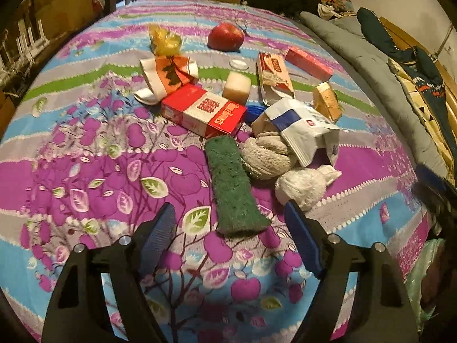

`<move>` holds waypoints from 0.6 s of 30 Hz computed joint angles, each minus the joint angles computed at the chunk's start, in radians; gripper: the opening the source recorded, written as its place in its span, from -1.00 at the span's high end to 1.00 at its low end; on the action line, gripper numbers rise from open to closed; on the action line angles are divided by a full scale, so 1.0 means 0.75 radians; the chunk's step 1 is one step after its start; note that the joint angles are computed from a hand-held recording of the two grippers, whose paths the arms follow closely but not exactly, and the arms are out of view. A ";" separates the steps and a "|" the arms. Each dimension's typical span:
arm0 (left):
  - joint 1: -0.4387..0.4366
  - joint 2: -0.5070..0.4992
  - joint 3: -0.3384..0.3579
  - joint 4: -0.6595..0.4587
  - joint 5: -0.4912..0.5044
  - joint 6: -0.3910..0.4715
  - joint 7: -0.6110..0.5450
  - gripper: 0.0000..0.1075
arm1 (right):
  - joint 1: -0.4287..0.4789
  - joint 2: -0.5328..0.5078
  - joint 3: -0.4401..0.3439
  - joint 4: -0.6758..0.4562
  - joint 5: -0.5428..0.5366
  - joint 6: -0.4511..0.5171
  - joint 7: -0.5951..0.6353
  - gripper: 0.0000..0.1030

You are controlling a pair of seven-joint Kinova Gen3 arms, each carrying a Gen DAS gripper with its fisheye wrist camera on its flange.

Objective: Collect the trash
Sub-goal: 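Grasp the brown cardboard box with the right tool while the left tool grasps the green sponge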

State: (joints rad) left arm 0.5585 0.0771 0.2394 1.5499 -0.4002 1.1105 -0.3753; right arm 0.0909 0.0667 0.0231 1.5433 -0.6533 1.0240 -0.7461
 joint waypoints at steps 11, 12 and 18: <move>-0.052 0.027 -0.039 0.045 0.062 -0.137 -0.052 -0.36 | -0.175 0.406 -0.122 -0.453 0.260 -0.036 -0.440 -0.67; -0.052 0.026 -0.041 0.048 0.056 -0.141 -0.049 -0.29 | -0.237 0.433 -0.083 -0.479 0.314 -0.049 -0.492 -0.67; -0.070 -0.016 -0.044 0.128 0.044 -0.216 -0.007 0.20 | -0.296 0.540 -0.112 -0.575 0.525 -0.029 -0.711 -0.12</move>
State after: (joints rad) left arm 0.5063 0.0648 0.2061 1.6457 -0.3670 0.9483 -0.3803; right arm -0.1310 0.4713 -0.0607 1.1119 -0.2596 1.0021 -1.2795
